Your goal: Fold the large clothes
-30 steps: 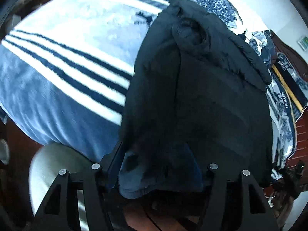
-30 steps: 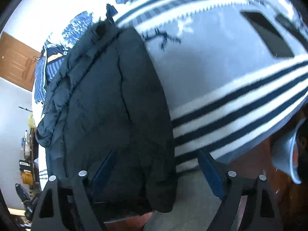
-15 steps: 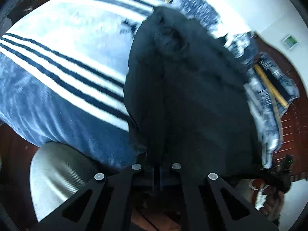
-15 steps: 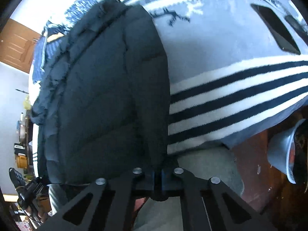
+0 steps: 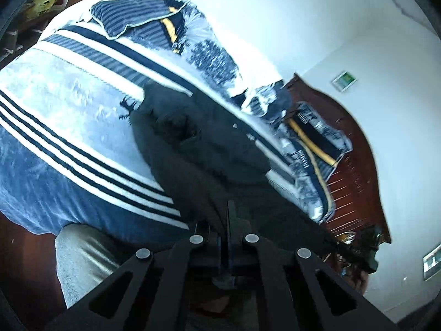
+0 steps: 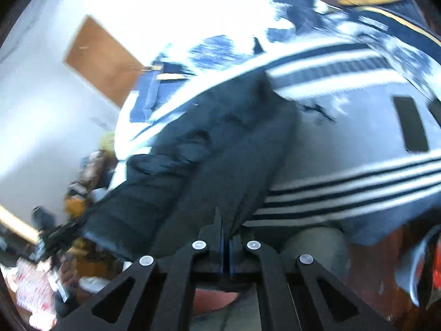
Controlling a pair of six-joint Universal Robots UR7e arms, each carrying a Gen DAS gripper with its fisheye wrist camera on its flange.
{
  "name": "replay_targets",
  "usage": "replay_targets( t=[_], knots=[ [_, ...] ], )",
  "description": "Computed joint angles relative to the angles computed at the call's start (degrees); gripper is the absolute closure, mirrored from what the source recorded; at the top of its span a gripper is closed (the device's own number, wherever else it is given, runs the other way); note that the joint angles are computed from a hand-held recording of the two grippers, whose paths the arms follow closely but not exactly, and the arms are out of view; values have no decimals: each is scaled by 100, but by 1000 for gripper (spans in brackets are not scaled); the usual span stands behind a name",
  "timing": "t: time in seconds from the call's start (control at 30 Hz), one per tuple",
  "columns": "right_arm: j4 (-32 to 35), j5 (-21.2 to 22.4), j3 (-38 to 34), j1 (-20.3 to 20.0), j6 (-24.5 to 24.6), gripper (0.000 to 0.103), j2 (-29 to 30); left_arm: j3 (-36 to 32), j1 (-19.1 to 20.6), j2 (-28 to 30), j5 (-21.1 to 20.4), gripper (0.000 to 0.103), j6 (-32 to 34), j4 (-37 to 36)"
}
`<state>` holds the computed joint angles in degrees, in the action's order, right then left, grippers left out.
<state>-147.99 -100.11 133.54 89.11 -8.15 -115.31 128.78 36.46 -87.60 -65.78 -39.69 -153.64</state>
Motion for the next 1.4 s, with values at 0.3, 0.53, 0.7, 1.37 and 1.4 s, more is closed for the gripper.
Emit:
replay_targets(
  t=[0.3,0.53,0.7,1.37,1.4],
  knots=[
    [-138,1085,-287,-247,35,101,52,-629,553,583,-122,100,469,-907],
    [-856,1178,-1687,-183,185,101,1751,-2799,1331,2280,-38,100,1570,-515],
    [-329,545,-3706,19,319,101,3411,-4576,1698,3473,111,100,2086,41],
    [2383,-713,-8690,-823,728,99,7474,-8203,3123,6250,-16,94,1865,2524],
    [2320,-594,-8602,-866,737,98,7426,-8035,3122,6116,-100,94,1863,2405]
  ],
)
